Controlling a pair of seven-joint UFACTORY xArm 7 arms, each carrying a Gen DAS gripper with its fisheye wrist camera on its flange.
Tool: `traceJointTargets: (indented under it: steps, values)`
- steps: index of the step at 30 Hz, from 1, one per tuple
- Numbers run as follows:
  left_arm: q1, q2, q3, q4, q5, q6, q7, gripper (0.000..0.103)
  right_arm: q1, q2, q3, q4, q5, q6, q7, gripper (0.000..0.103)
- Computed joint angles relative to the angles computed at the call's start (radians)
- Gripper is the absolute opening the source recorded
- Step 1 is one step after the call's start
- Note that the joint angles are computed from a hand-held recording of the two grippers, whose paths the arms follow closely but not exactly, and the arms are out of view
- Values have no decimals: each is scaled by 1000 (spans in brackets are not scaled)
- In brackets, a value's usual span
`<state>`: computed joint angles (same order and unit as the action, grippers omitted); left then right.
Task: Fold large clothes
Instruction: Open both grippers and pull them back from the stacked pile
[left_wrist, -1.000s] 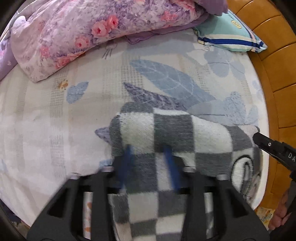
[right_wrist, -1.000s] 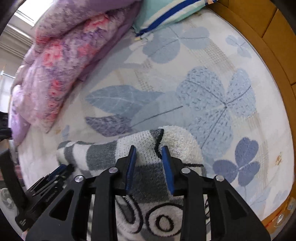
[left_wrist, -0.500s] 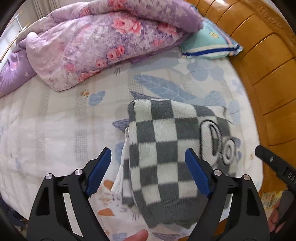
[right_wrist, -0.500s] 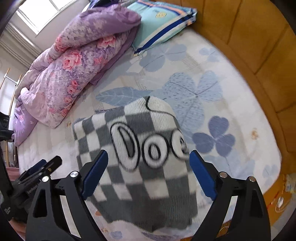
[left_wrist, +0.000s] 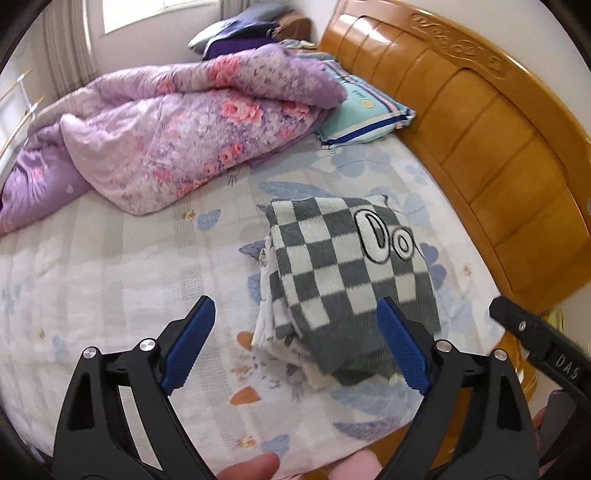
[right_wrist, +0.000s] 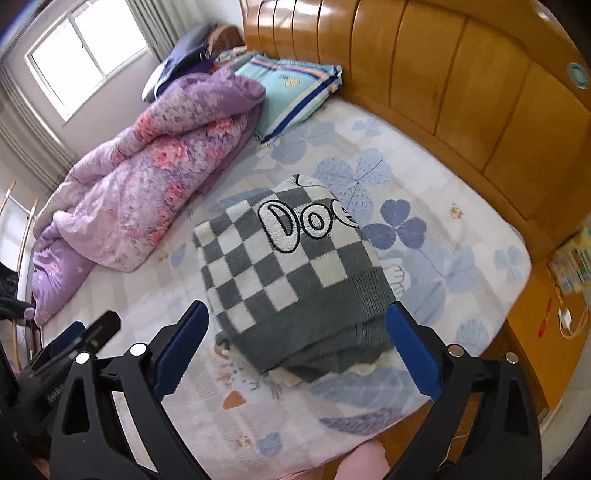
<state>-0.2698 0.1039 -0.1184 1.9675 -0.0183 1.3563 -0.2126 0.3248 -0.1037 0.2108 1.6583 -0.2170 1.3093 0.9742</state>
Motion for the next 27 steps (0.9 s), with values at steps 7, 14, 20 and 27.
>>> traceJointTargets:
  steps: [7, 14, 20, 27]
  values:
    - [25, -193, 2, -145, -26, -11, 61, 90, 56, -51, 106, 69, -157, 85, 137, 94]
    - [60, -374, 23, -256, -61, 11, 114, 90, 137, -42, 214, 150, -279, 204, 232, 95]
    - [102, -500, 61, -301, -66, 84, 194, 90, 280, 57, 308, 309, -428, 376, 342, 95]
    - [143, -565, 136, -299, -114, 160, 303, 90, 561, 308, 349, 651, -691, 620, 442, 95]
